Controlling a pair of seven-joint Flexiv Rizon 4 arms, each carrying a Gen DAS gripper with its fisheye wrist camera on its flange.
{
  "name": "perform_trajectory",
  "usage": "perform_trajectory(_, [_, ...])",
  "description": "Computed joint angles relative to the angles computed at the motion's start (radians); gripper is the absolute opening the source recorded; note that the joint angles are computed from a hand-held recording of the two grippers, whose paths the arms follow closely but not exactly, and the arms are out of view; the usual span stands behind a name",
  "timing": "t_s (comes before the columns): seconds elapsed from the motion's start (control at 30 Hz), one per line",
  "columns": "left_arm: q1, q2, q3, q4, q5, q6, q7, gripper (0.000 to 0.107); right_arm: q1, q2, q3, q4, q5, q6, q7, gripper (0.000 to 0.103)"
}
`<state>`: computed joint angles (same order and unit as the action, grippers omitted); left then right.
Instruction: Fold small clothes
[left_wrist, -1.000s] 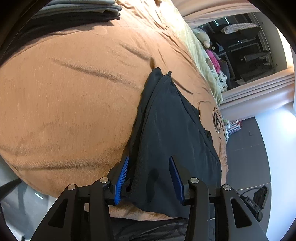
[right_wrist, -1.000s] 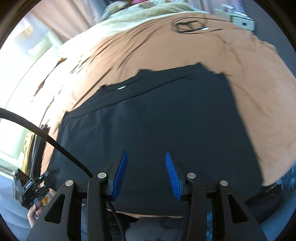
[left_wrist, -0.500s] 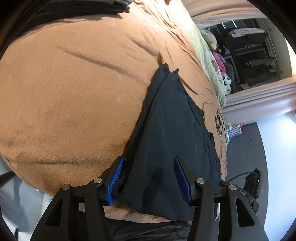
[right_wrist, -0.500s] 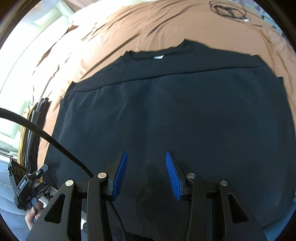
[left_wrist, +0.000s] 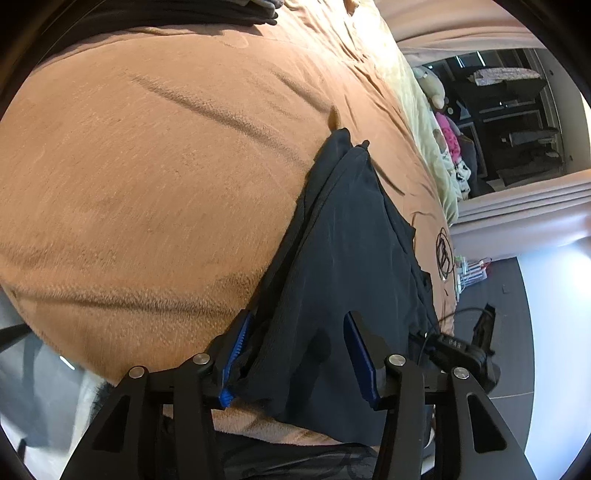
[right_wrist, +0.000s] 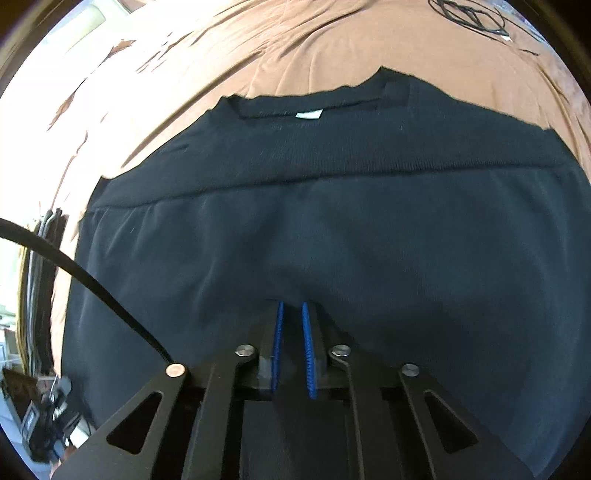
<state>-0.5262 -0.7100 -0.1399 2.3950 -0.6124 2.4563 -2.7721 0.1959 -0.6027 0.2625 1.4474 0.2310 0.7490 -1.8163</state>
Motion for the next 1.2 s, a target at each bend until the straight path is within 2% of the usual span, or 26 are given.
perform_trajectory(0.03, [-0.003,0.0,0.0,0.0,-0.006,-0.001,0.001,0.049,0.008,-0.014,-0.004,-0.019,-0.004,-0.001,0.01,0.003])
perform_trajectory(0.2, [0.001,-0.014,-0.005,0.008,-0.002,0.019,-0.034,0.041,0.039,-0.071,-0.018,-0.096,-0.04,0.008,0.045,0.0])
perform_trajectory(0.43, [0.014,-0.027,-0.003,0.006,0.017,0.03,-0.052,0.035,0.08,-0.165,-0.028,-0.24,-0.095,-0.042,0.098,0.0])
perform_trajectory(0.57, [0.048,-0.049,-0.008,0.013,0.072,0.061,-0.084,0.02,0.096,-0.184,-0.029,-0.267,-0.11,-0.052,0.116,0.0])
perform_trajectory(0.63, [0.062,-0.058,-0.011,0.018,0.102,0.085,-0.105,0.016,0.103,-0.197,-0.026,-0.293,-0.108,-0.073,0.136,0.0])
perform_trajectory(0.7, [0.059,-0.047,-0.01,0.022,0.104,0.085,-0.092,0.014,0.082,-0.192,-0.018,-0.304,-0.098,-0.105,0.118,0.0])
perform_trajectory(0.9, [0.074,-0.052,-0.001,0.02,0.176,0.228,-0.087,0.012,0.049,-0.145,0.005,-0.273,-0.038,-0.139,0.087,0.0])
perform_trajectory(1.0, [0.097,-0.053,-0.008,0.008,0.219,0.287,-0.073,0.012,0.047,-0.1,0.0,-0.22,-0.009,-0.141,0.049,0.0])
perform_trajectory(1.03, [0.102,-0.051,-0.009,0.001,0.232,0.303,-0.062,0.012,0.022,-0.094,0.013,-0.226,-0.01,-0.164,0.032,0.0])
perform_trajectory(1.2, [0.139,-0.032,-0.026,-0.028,0.283,0.334,-0.009,0.012,0.02,-0.022,0.009,-0.12,0.009,-0.179,-0.006,0.0])
